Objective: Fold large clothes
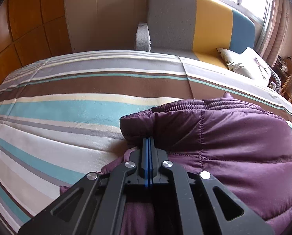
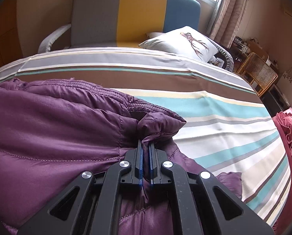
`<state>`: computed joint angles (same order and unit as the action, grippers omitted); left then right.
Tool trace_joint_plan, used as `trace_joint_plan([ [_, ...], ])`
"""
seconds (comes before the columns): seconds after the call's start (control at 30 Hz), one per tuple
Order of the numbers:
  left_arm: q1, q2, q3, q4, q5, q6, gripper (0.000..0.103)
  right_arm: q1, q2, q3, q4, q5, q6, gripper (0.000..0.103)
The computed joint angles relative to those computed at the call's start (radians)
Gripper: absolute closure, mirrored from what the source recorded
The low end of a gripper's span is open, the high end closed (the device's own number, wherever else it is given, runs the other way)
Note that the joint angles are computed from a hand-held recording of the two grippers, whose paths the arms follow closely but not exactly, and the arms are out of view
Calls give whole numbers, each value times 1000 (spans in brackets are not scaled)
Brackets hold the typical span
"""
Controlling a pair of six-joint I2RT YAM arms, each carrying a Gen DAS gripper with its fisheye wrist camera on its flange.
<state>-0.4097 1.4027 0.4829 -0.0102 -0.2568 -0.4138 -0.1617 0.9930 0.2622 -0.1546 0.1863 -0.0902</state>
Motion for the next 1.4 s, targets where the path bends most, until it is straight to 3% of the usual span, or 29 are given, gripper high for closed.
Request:
trace_joint_plan([
  [0.17, 2, 14, -12, 30, 1, -10, 102, -17, 20, -6, 24, -25, 5, 99],
  [0.3, -2, 6, 14, -21, -13, -8, 101, -27, 10, 9, -6, -36, 6, 96],
  [0.37, -17, -32, 19, -61, -39, -11, 95, -19, -3, 17, -24, -28, 8, 94],
  [0.43, -26, -90, -1, -70, -47, -13, 74, -41, -38, 19, -49, -51, 7, 90],
  [0.57, -56, -230, -23, -129, -60, -29, 73, -72, -137, 22, -103, -69, 11, 51],
  [0.6, -71, -258, -25, -145, -74, -33, 73, -77, -159, 23, -116, -73, 9, 49],
  [0.9, -235, -444, -11, -298, -165, -105, 71, -3, -417, 66, -357, -52, 70, 49],
  [1.13, -397, -524, 2, -385, -260, -193, 68, 258, -609, 100, -564, 46, 245, 41],
  [1.4, -506, -520, 9, -414, -316, -254, 67, 792, -591, 134, -670, 349, 601, 41],
])
